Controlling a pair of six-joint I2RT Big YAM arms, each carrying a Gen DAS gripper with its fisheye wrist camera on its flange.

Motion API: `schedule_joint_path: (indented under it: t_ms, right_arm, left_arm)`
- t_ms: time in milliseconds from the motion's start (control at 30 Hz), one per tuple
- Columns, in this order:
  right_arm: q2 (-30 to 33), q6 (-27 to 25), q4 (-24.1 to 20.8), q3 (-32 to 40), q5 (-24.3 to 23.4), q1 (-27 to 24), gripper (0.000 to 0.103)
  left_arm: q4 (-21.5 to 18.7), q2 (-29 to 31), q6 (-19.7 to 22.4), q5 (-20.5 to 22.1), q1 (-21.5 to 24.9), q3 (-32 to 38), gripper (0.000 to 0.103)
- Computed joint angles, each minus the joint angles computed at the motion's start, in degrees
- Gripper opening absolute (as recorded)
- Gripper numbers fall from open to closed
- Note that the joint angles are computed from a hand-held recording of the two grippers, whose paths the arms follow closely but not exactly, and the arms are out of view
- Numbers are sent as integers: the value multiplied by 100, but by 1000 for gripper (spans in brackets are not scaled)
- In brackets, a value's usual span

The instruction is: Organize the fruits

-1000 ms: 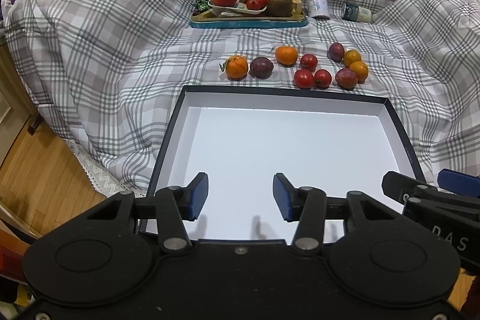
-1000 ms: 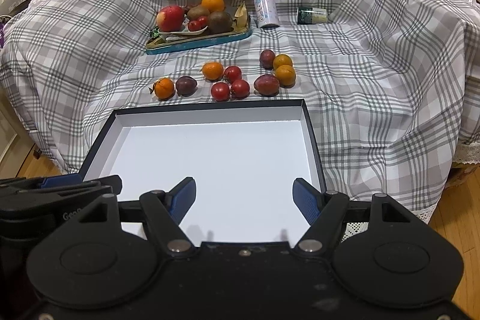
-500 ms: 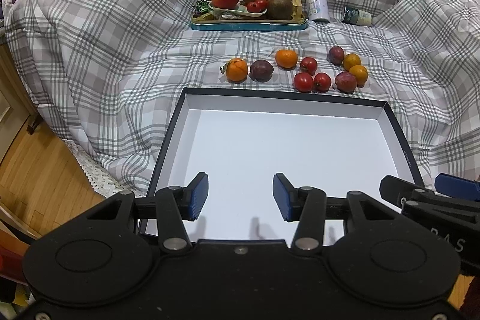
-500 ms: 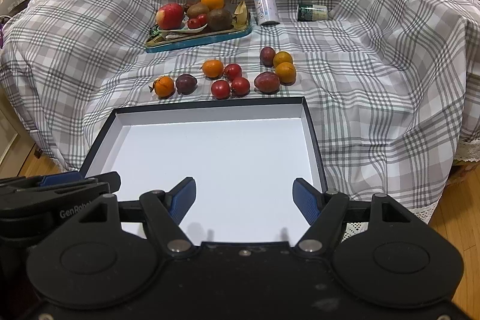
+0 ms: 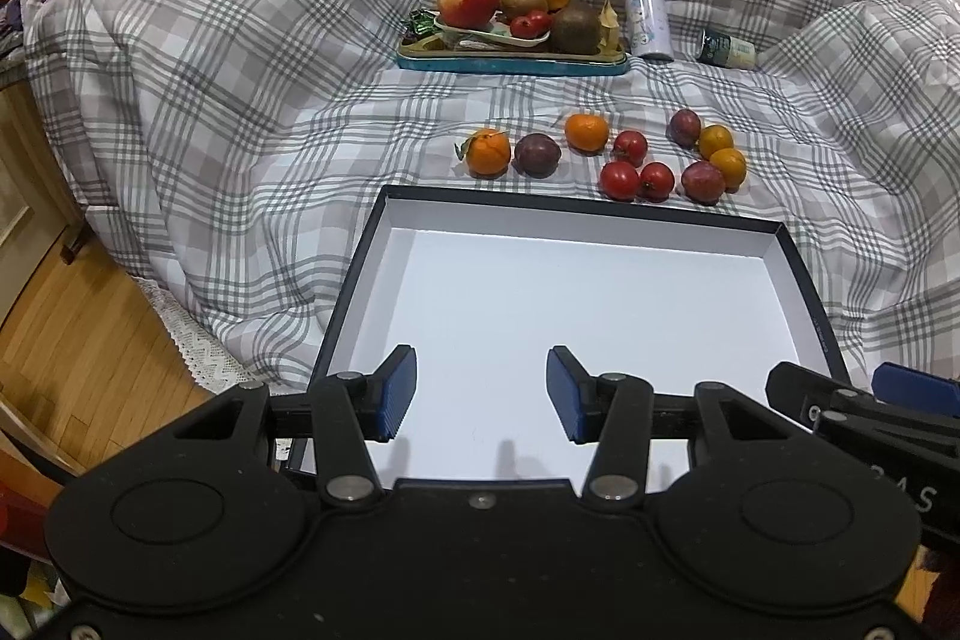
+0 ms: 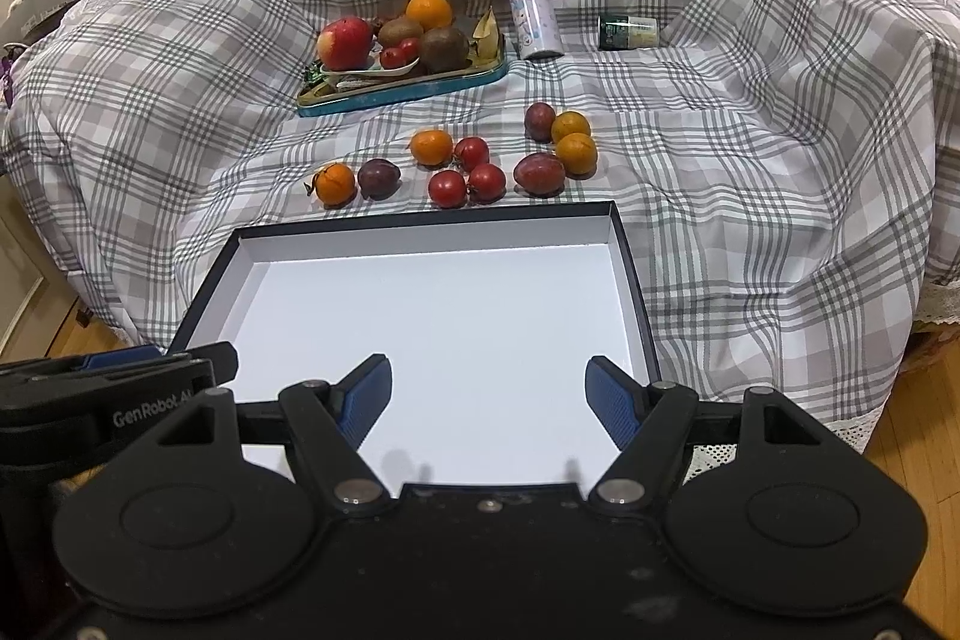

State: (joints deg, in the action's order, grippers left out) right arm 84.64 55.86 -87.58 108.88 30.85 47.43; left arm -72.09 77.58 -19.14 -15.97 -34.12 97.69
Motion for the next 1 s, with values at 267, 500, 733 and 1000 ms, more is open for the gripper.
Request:
schedule_joint_path:
  t_ms: [267,500,733,1000]
  right_arm:
    - [19,-80,23,-18,-290,-54,75]
    - [56,-73,32,-63,-487,-179,71]
    - [91,-147,120,-136,-739,-398,66]
    - [187,-339,382,-95,-860,-773,66]
  left_arm:
    - [-37,35,-36,219,65,-2,55]
    - [-82,159,-8,363,149,74,55]
    - [-11,322,132,377,290,245,52]
    - [248,664,511,138,372,634,52]
